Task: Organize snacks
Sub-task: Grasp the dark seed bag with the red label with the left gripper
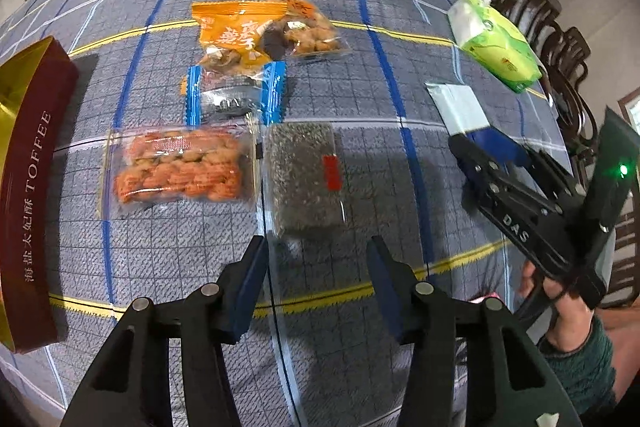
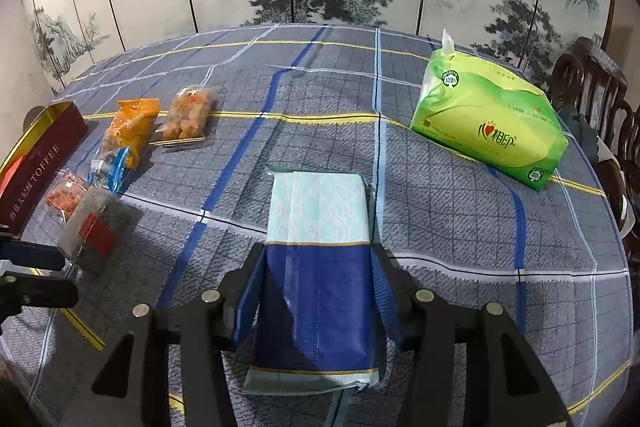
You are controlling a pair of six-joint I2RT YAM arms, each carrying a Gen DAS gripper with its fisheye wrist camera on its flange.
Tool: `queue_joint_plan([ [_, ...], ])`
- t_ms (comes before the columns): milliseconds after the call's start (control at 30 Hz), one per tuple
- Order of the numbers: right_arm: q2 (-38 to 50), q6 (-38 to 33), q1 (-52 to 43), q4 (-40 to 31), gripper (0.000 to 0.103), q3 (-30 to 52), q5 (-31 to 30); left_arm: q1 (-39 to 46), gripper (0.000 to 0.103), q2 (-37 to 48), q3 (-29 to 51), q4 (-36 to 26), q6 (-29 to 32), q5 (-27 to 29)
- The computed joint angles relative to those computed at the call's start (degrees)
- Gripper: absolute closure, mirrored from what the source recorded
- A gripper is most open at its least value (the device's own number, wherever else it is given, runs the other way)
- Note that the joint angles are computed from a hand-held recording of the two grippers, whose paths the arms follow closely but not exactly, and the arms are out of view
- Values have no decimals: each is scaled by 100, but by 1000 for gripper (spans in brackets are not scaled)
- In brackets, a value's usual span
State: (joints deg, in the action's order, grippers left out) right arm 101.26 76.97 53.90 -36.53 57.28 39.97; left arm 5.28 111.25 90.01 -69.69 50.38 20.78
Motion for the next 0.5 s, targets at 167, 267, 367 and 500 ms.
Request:
queue_joint_plan([
  [167,10,-8,5,9,49,6,-3,-180,55,91,50,129,-309,-84],
  [267,8,-9,7,17,49,2,-3,-317,55,133,56,295,-524,-149],
  [367,25,-11,7,10,49,19,-3,-481,55,194,120,370,-708,-182],
  [500,28,-17,1,17,49,19,-4,-651,55,191,74,609,-860,-247],
])
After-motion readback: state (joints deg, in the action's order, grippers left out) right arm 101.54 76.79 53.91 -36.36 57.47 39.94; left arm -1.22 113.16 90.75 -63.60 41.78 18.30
